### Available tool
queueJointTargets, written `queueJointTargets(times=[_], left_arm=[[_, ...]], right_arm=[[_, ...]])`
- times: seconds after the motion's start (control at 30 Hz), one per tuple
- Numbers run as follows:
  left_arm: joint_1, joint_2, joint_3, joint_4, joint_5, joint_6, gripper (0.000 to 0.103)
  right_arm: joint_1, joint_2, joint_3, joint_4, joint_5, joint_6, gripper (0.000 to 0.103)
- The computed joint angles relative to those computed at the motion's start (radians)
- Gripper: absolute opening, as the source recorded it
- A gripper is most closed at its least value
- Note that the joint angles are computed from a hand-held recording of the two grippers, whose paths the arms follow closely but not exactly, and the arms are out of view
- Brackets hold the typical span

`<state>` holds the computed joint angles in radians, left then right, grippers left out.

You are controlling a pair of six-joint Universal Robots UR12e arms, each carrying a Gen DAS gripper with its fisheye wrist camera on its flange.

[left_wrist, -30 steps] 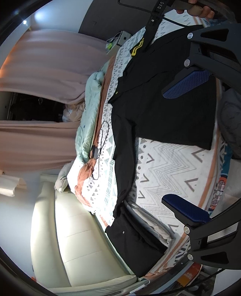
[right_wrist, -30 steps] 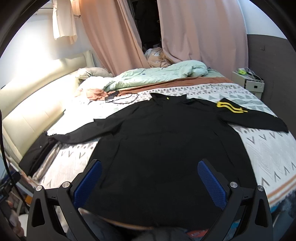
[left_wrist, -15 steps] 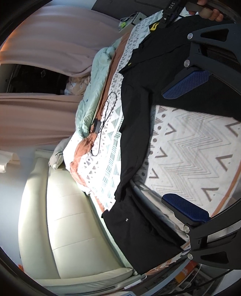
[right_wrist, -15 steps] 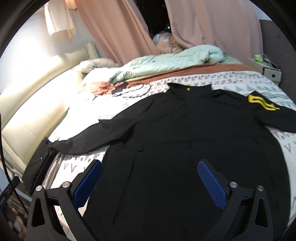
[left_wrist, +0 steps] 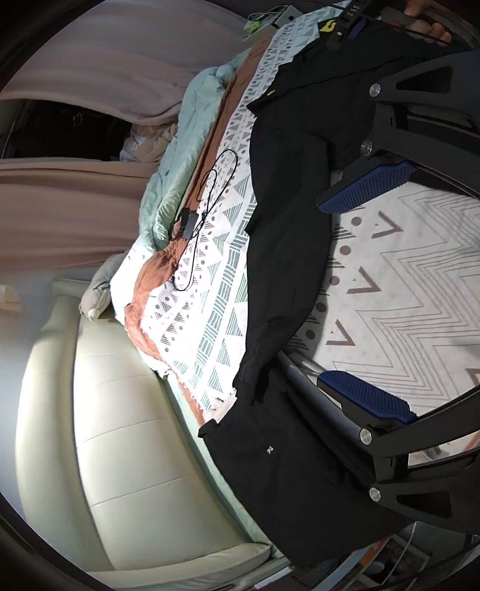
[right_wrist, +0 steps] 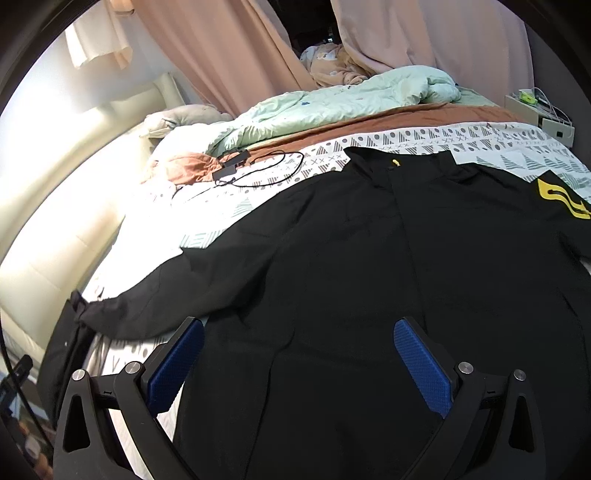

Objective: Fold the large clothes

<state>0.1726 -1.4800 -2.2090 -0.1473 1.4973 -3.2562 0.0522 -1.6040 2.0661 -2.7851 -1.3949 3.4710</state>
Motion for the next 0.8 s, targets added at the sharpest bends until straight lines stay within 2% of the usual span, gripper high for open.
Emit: queueJointTargets(times=[0.13, 0.23, 0.37, 0.47, 0.5, 0.53, 0.57, 0.6, 0.63, 0.7, 0.73, 0.77, 0.8], left_arm=[[0.014, -0.056, 0.049, -0.036, -0.026, -0.044, 0.080], [0.010, -0.101, 0.084, -0.048, -0.009, -0.064, 0.080], [0.010, -0.164, 0.129, -0.075, 0.009, -0.084, 0.076], [-0.005, -0.217, 0.167, -0.107, 0.087, -0.087, 0.076], [-0.010, -0.236, 0.181, -0.129, 0.118, -0.093, 0.076], [-0.009, -0.252, 0.190, -0.136, 0.123, -0.100, 0.075], [-0.007, -0.266, 0.196, -0.138, 0.125, -0.104, 0.073], [-0.008, -0.281, 0.206, -0.148, 0.136, -0.107, 0.068], [-0.011, -0.300, 0.222, -0.166, 0.159, -0.112, 0.064], [-0.010, -0.327, 0.242, -0.189, 0.166, -0.116, 0.043], [-0.006, -0.336, 0.250, -0.198, 0.148, -0.117, 0.038], [0.000, -0.343, 0.256, -0.209, 0.120, -0.114, 0.026], [0.005, -0.347, 0.263, -0.224, 0.094, -0.110, 0.007]], right_arm=[[0.003, 0.050, -0.026, -0.006, -0.003, 0.025, 0.093], [0.002, 0.089, -0.033, -0.028, 0.011, 0.054, 0.086], [0.005, 0.134, -0.060, -0.001, 0.017, 0.056, 0.080], [0.000, 0.158, -0.066, -0.023, 0.034, 0.074, 0.078], [-0.003, 0.166, -0.067, -0.036, 0.040, 0.079, 0.073], [-0.006, 0.173, -0.068, -0.046, 0.047, 0.081, 0.070], [-0.009, 0.179, -0.068, -0.054, 0.057, 0.080, 0.062], [-0.012, 0.186, -0.070, -0.059, 0.067, 0.079, 0.055], [-0.016, 0.193, -0.070, -0.066, 0.081, 0.082, 0.051], [-0.029, 0.207, -0.072, -0.075, 0.119, 0.098, 0.046], [-0.037, 0.214, -0.072, -0.083, 0.144, 0.111, 0.045], [-0.043, 0.219, -0.071, -0.095, 0.161, 0.122, 0.044], [-0.049, 0.225, -0.069, -0.113, 0.182, 0.136, 0.039]])
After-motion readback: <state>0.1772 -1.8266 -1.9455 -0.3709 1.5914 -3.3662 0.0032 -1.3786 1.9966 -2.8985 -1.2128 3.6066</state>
